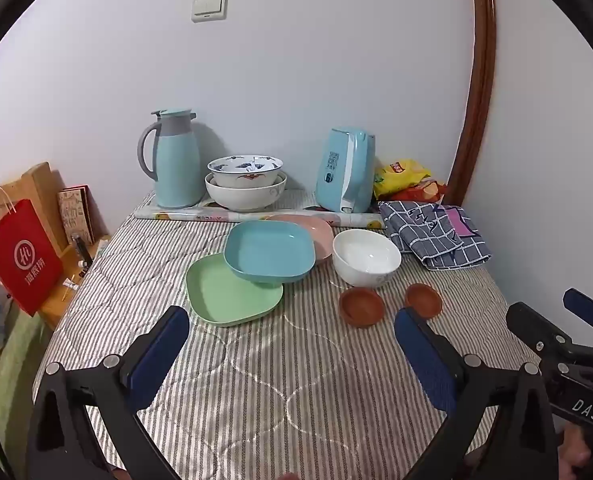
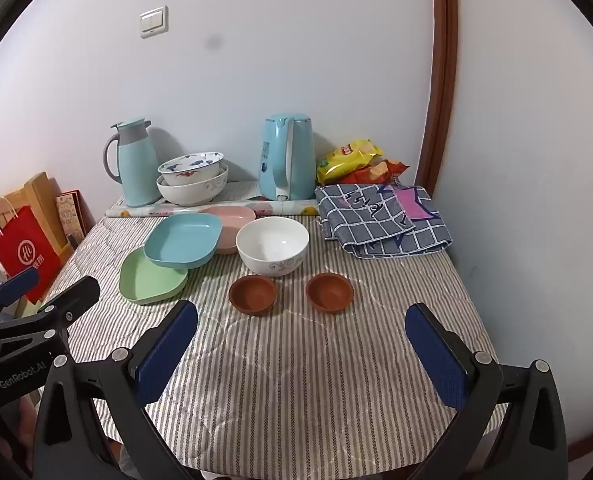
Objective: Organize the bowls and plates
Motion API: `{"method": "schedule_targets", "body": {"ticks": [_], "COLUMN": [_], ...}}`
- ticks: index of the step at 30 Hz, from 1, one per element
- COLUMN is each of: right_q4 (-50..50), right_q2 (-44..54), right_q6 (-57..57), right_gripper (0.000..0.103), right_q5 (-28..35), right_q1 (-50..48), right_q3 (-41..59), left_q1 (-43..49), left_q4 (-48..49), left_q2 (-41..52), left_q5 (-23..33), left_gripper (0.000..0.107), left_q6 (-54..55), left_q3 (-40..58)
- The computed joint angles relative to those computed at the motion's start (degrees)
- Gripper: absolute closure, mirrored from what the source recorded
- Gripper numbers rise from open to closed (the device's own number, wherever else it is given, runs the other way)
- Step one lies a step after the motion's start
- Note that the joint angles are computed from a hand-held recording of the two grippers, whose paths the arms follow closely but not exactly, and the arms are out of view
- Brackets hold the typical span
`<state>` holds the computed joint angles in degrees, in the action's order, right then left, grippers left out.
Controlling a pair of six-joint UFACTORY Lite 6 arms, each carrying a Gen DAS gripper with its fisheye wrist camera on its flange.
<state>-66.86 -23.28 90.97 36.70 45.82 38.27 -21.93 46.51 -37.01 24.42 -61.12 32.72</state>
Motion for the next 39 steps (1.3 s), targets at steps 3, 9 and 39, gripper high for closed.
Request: {"method": "schedule_targets", "body": {"ticks": [3, 9, 39], "right_q4": [-0.2, 0.5, -0.3], "right_q2": [-0.7, -0.3, -1.3], "right_q6": [0.1, -0.6, 0.8], "right_gripper": [0.0, 0.001, 0.0], "right_q5": [-0.2, 0.5, 0.1], "right_q1": [-0.1, 0.4, 1.2], "right_q3": [-0.7, 0.2, -0.1], "left_q1": [1.2, 1.8, 3.8], "left_q4": [-5.1, -5.0, -5.7], "left_q2": [0.3, -0.3, 0.2], "left_q5": [-0.3, -1.0, -1.3], "left_gripper": [0.004, 0.004, 0.004], "left_q6": [5.3, 5.5, 6.3], "left_q3": [0.7, -0.1, 0.4]}}
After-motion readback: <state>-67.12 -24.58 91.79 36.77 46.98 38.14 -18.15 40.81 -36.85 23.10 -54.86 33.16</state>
